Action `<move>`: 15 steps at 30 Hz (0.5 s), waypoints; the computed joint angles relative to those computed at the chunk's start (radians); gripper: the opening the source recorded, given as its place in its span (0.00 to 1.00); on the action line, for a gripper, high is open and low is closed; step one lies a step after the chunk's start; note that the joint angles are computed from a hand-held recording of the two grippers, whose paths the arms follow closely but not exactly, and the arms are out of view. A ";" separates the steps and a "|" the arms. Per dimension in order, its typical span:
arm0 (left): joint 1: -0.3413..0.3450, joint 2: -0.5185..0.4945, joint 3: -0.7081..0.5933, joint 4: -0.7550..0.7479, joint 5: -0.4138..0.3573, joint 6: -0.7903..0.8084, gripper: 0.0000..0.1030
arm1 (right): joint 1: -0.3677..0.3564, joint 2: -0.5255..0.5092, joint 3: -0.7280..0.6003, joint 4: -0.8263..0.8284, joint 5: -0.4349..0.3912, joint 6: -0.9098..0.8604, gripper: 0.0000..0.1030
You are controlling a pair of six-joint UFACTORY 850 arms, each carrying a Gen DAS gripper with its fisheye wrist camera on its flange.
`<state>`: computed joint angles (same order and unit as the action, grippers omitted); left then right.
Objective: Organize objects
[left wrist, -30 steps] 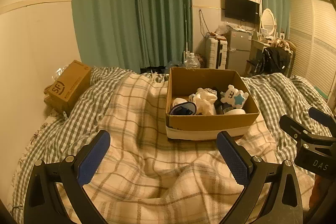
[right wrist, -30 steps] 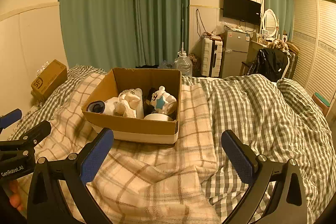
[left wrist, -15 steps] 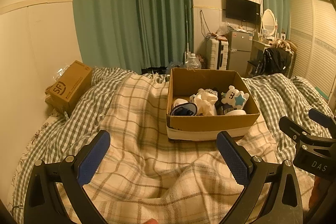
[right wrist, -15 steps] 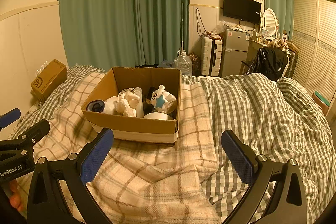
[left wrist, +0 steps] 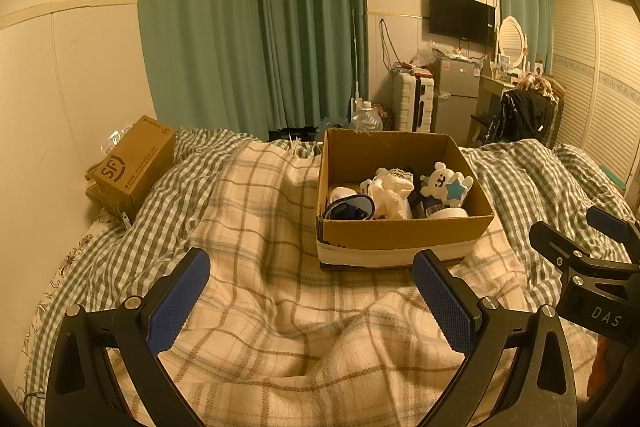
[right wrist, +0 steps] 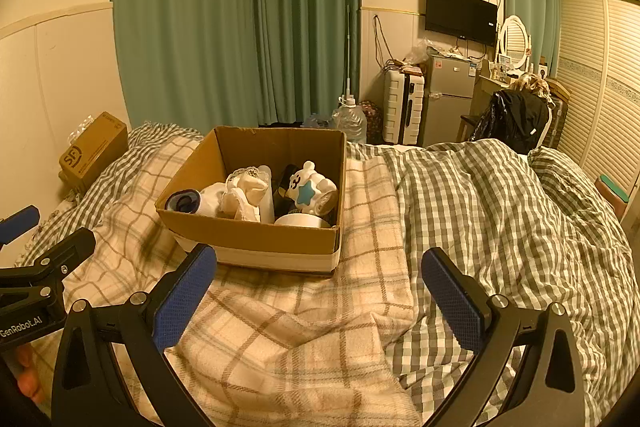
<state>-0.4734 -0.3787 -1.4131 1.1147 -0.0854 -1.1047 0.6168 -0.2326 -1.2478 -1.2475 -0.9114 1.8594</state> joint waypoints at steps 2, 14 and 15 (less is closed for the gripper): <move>-0.001 0.000 0.000 -0.012 -0.002 0.012 1.00 | 0.000 0.000 0.000 0.001 0.001 -0.001 1.00; 0.001 0.003 0.008 0.020 0.003 -0.018 1.00 | 0.001 -0.002 0.001 0.006 0.003 -0.003 1.00; 0.002 0.002 0.007 -0.022 0.008 0.024 1.00 | 0.001 -0.002 0.000 0.007 0.003 -0.003 1.00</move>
